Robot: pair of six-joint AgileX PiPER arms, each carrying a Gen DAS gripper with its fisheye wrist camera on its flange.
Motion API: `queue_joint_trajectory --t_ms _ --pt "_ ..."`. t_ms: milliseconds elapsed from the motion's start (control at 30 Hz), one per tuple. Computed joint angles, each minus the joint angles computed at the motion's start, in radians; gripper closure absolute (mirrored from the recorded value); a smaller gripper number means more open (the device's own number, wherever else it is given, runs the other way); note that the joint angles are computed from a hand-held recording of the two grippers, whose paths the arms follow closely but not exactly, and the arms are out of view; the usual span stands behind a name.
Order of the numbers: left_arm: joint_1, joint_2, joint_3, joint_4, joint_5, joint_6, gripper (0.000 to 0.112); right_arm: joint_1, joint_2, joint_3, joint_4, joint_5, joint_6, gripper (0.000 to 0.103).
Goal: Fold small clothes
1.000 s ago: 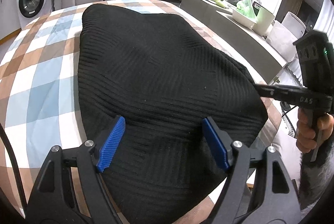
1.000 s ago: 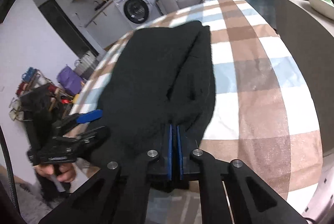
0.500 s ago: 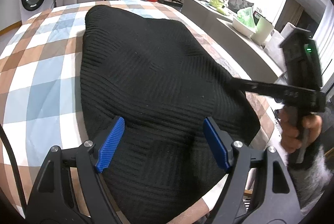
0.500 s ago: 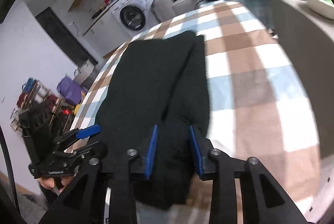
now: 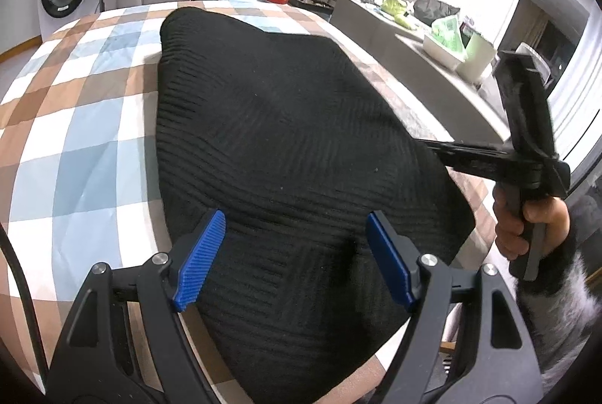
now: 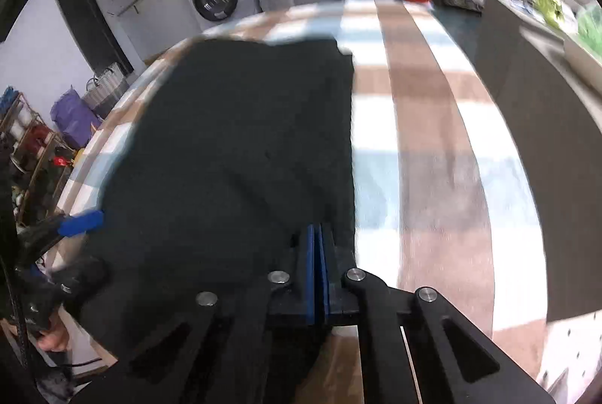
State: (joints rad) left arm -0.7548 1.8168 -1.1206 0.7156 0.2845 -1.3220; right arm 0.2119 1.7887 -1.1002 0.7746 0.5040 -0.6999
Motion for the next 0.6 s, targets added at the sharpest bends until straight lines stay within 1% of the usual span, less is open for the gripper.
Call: queue_joint_trajectory --t_ms 33,133,200,233,267,300,333,467,500,533,600 --pt "0.004 -0.01 0.007 0.021 0.0 -0.024 0.037 -0.028 -0.015 0.016 0.089 0.026 -0.075 0.087" --pt "0.027 -0.03 0.022 0.154 0.013 -0.164 0.037 -0.078 -0.05 0.042 0.231 0.059 -0.199 0.077" --pt "0.057 -0.024 0.005 0.151 0.026 -0.167 0.037 -0.095 -0.029 0.015 0.269 0.111 -0.203 0.07" --pt "0.077 -0.017 -0.005 0.154 0.023 -0.166 0.037 -0.095 -0.019 0.0 0.279 0.124 -0.198 0.068" --pt "0.094 -0.008 -0.018 0.162 0.025 -0.166 0.037 -0.088 0.002 -0.025 0.284 0.134 -0.191 0.068" --pt "0.11 0.008 -0.043 0.157 0.042 -0.152 0.037 -0.083 0.018 -0.051 0.278 0.142 -0.178 0.068" --pt "0.13 0.023 -0.067 0.13 0.049 -0.113 0.037 -0.073 0.043 -0.08 0.275 0.142 -0.165 0.067" --pt "0.208 0.092 -0.167 0.069 0.08 -0.029 0.037 -0.045 0.19 -0.29 0.187 0.187 0.007 0.067" --pt "0.23 0.113 -0.195 0.036 0.084 0.004 0.037 -0.033 0.222 -0.346 0.142 0.188 0.059 0.067" --pt "0.253 0.14 -0.237 -0.035 0.101 0.078 0.037 -0.023 0.259 -0.41 0.093 0.2 0.113 0.067" --pt "0.293 0.179 -0.291 -0.118 0.099 0.166 0.037 -0.02 0.325 -0.509 0.079 0.228 0.159 0.067"
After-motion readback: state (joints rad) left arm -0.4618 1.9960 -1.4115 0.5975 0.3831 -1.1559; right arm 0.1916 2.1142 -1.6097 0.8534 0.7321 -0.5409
